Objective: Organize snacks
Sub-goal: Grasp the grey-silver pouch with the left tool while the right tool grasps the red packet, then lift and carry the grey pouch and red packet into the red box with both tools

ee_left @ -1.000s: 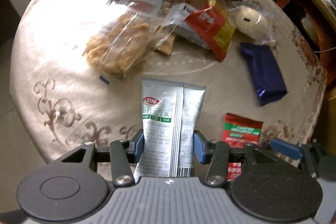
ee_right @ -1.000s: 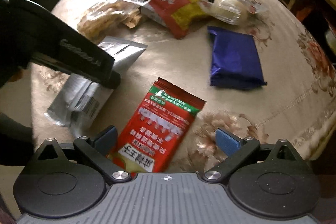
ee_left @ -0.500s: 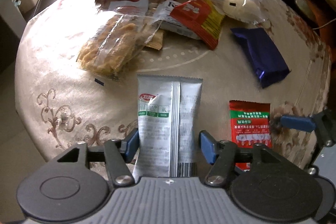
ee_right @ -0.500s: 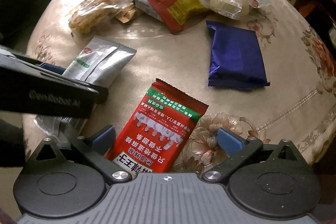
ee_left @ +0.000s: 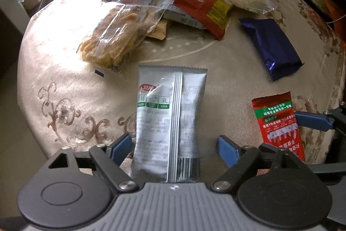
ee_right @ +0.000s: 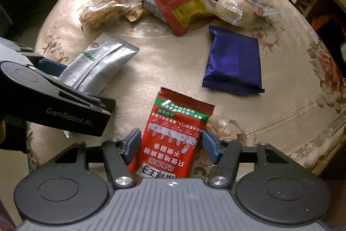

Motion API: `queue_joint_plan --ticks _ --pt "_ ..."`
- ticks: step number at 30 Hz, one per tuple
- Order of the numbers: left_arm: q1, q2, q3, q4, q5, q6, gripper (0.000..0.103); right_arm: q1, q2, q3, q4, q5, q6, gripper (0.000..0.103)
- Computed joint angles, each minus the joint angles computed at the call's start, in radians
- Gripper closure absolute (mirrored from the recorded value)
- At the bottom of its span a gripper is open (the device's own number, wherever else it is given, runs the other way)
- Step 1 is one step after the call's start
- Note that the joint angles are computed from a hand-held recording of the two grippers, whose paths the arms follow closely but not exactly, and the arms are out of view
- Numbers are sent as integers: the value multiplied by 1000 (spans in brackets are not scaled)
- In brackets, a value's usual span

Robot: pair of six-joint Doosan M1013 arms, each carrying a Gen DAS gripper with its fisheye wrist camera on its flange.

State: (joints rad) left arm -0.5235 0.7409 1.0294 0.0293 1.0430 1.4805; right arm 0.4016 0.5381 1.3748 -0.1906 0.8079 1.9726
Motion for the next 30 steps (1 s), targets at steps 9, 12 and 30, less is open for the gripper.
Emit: queue_joint_plan --ticks 9,12,30 --pt "-1 -12 12 -8 -21 -10 51 -5 -11 5 -56 -7 26 43" --pt "0 -14 14 -15 -28 -10 54 -9 -13 6 -68 -18 37 44" --pt "2 -18 7 -43 -64 -6 59 -22 -25 2 -92 -80 57 46"
